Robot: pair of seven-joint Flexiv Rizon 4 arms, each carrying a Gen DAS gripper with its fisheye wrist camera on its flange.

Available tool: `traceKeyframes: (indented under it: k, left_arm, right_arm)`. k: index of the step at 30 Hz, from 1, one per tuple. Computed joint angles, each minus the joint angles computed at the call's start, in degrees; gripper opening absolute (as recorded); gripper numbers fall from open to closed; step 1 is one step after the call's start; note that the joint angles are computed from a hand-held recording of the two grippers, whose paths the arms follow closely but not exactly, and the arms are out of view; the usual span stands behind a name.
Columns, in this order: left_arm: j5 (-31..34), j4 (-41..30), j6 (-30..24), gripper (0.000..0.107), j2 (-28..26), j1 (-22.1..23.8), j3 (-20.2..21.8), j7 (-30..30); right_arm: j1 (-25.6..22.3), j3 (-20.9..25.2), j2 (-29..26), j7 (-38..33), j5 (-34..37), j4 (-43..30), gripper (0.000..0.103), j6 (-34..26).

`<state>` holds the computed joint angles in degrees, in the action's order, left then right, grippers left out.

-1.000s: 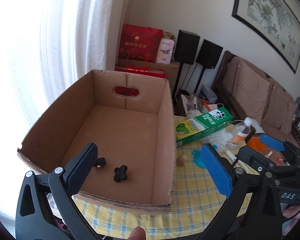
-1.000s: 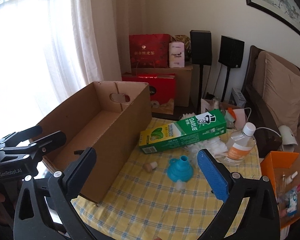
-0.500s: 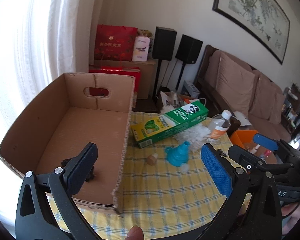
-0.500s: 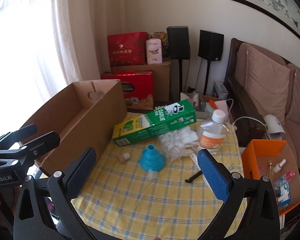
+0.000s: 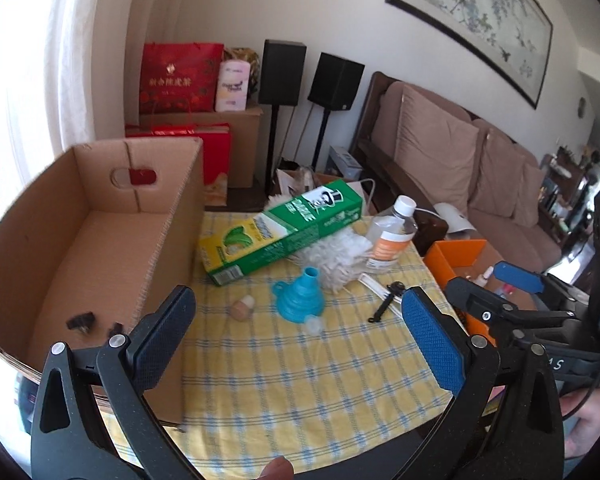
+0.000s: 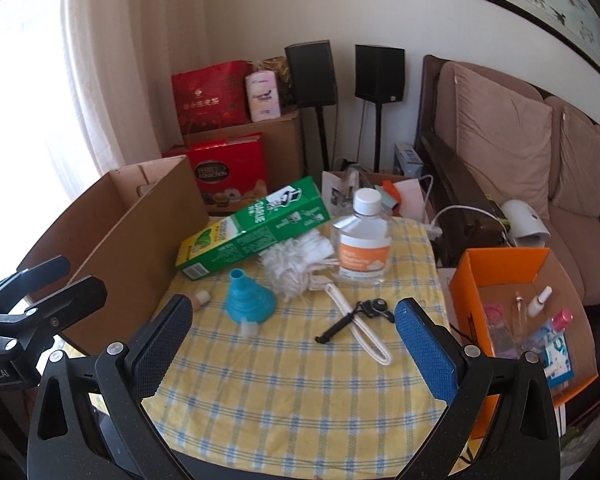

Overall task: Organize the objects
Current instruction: 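Withdraw both grippers from the box back over the table, then grasp the clear plastic cap with the left gripper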

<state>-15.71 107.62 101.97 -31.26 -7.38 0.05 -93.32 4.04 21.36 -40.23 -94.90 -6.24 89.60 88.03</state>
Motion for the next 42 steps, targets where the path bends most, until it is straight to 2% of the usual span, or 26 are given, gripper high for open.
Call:
traceKeyframes:
  k: [3,4,7,9,14,18,24,27,28,29,32,38,41,42]
  left_arm:
    - [1.0,-0.1,0.0,0.103,-0.9,4.6,-5.8,-0.1]
    - [1.0,-0.4,-0.4,0.103,-1.2,4.1,-5.4,0.1]
    - [0.0,-2.9,-2.1,0.103,-2.9,-4.1,3.8,0.0]
    - [-0.1,-4.0,-2.8,0.103,-3.9,-7.0,6.9,-0.1]
    - [-0.3,-6.2,-4.3,0.103,-6.1,-8.2,7.7,-0.7]
    - [0.0,-9.1,-6.5,0.103,-8.9,-10.2,10.1,-1.8]
    - [0.9,-13.4,-8.2,0.102,-13.4,-12.7,13.9,-4.7]
    - [1.7,-15.3,-8.0,0.101,-15.1,-8.8,9.4,-3.8]
    - [1.7,-16.2,-8.6,0.099,-15.9,-8.3,9.0,-3.7]
    - [1.5,-17.4,-10.0,0.093,-16.6,-8.5,9.4,-3.8]
    - [2.0,-21.2,-14.8,0.085,-19.1,-9.4,11.5,-5.3]
    - [5.8,-26.7,-21.2,0.056,-22.2,-10.1,13.7,-9.4]
    - [7.5,-28.4,-23.6,0.042,-22.9,-9.6,13.2,-10.9]
    - [8.1,-28.6,-24.0,0.041,-22.9,-9.1,12.7,-11.2]
  right_arm:
    - [-1.1,0.4,-0.5,0.0,0.5,-0.6,0.102,-0.8]
    - [-1.2,0.4,-0.7,0.0,0.7,-0.9,0.102,-1.1]
    - [-1.4,0.1,-1.1,-0.2,1.0,-1.2,0.102,-1.5]
    - [-1.4,-0.2,-1.3,-0.4,1.2,-1.1,0.102,-1.6]
    - [-1.0,-1.3,-1.7,-0.6,1.1,-0.9,0.102,-1.5]
    - [-0.1,-3.0,-2.0,0.3,0.8,-1.1,0.102,-0.9]
    - [-1.2,-2.5,-2.9,0.9,0.7,-2.0,0.102,-0.9]
    - [-1.8,-1.9,-3.5,0.8,0.7,-2.5,0.102,-1.5]
    - [-1.9,-1.8,-3.8,0.7,0.7,-2.8,0.101,-1.9]
    - [-1.9,-1.7,-3.9,0.6,0.7,-2.9,0.101,-2.1]
    - [-1.8,-2.0,-4.8,0.5,0.8,-3.9,0.100,-3.0]
    - [-1.6,-2.3,-6.3,0.5,1.7,-5.7,0.099,-4.8]
    - [-1.4,-2.4,-6.7,0.2,2.2,-6.4,0.099,-5.6]
    - [-1.3,-2.6,-6.8,0.2,2.3,-6.6,0.099,-5.7]
